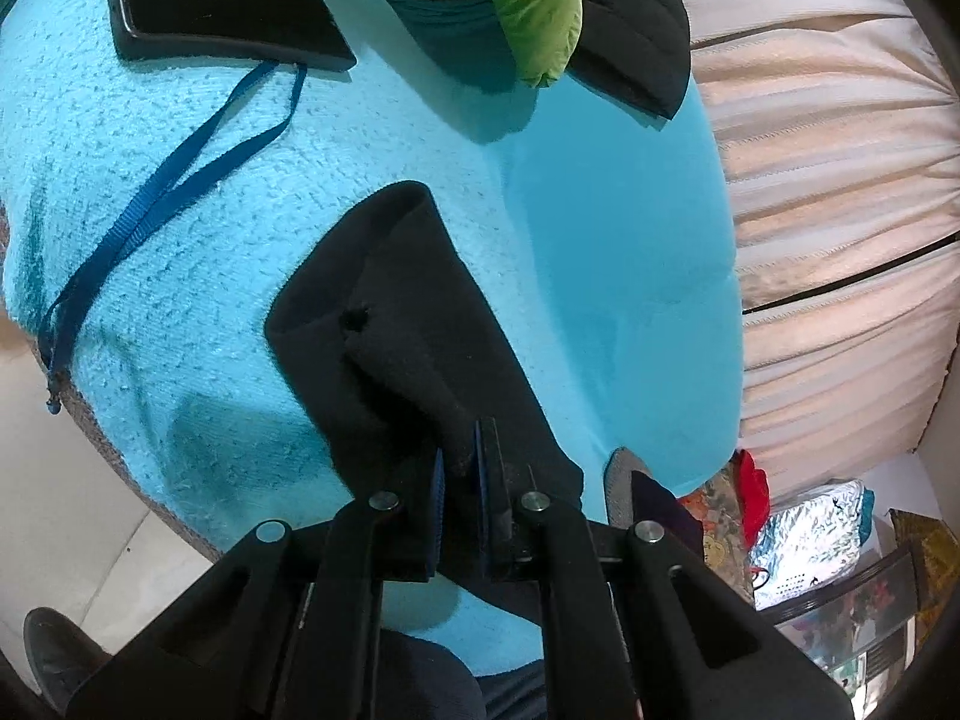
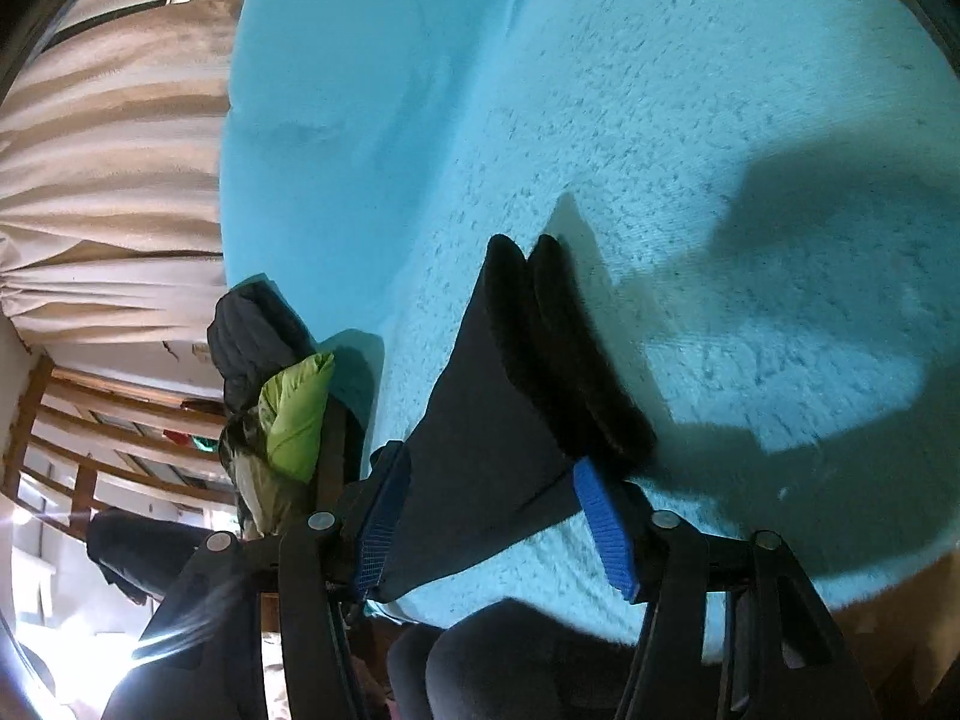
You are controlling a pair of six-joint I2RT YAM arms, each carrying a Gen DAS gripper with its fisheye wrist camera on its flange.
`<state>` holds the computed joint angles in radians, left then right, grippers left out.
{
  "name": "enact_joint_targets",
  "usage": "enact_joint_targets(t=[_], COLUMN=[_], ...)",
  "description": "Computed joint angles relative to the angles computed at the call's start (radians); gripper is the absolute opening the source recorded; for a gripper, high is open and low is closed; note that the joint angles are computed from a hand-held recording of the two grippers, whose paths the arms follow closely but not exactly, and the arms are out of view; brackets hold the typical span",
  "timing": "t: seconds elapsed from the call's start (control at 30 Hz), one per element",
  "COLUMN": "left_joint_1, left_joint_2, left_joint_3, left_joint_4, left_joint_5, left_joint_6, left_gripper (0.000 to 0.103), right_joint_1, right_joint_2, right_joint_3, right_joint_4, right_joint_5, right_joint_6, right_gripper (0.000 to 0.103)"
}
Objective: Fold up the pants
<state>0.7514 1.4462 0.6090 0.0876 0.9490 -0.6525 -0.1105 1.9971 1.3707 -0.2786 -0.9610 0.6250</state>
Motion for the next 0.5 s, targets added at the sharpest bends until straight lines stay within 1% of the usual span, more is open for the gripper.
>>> enact_joint_targets(t=[0.07, 0.1, 0.13, 0.23, 0.3, 0.37, 0.4, 0.47, 0.5], left_joint_1=[-0.004, -0.007, -0.016, -0.022, -0.02, -0.031, -0.038, -0.043, -0.032], left_joint_2=[-0.001, -0.006, -0.013, -0.012, -0.055, -0.114, -0.117, -0.032, 0.028], left_joint_3=[0.003, 0.011, 0.037, 0.127, 0.16, 0.144, 0.128, 0.127, 0.126], left_joint_4=[-0.003, -0.024, -0.074, -0.129, -0.131, -0.145, -0.162, -0.23, -0.246], left_joint_5=[-0.008, -0.021, -0.053, -0.082, -0.065, -0.084, -0.112, -0.184, -0.195], left_joint_6=[0.008, 0.03, 0.065, 0.087, 0.086, 0.138, 0.177, 0.264, 0.275], left_gripper=[0.005, 0.005, 0.005, 0.004, 0.004, 0.004, 0.004, 0.004, 0.004], right_joint_1=[0.0, 0.005, 0.009, 0.02, 0.018, 0.018, 0.016, 0.006, 0.005], right_joint_2=[0.005, 0.01, 0.004, -0.015, -0.043, -0.07, -0.068, -0.037, -0.017], right_joint_3=[0.012, 0.025, 0.022, 0.045, 0.043, 0.034, 0.034, 0.029, 0.031], right_joint_4=[-0.028, -0.052, -0.06, -0.074, -0.046, -0.07, -0.091, -0.128, -0.149], right_joint_5=[0.019, 0.04, 0.07, 0.124, 0.108, 0.128, 0.14, 0.151, 0.153], right_joint_6=[-0.039, -0.071, -0.095, -0.142, -0.148, -0.197, -0.221, -0.24, -0.243], right_gripper=[0.026, 0.007, 0.004, 0.004, 0.003, 0.003, 0.003, 0.003, 0.003])
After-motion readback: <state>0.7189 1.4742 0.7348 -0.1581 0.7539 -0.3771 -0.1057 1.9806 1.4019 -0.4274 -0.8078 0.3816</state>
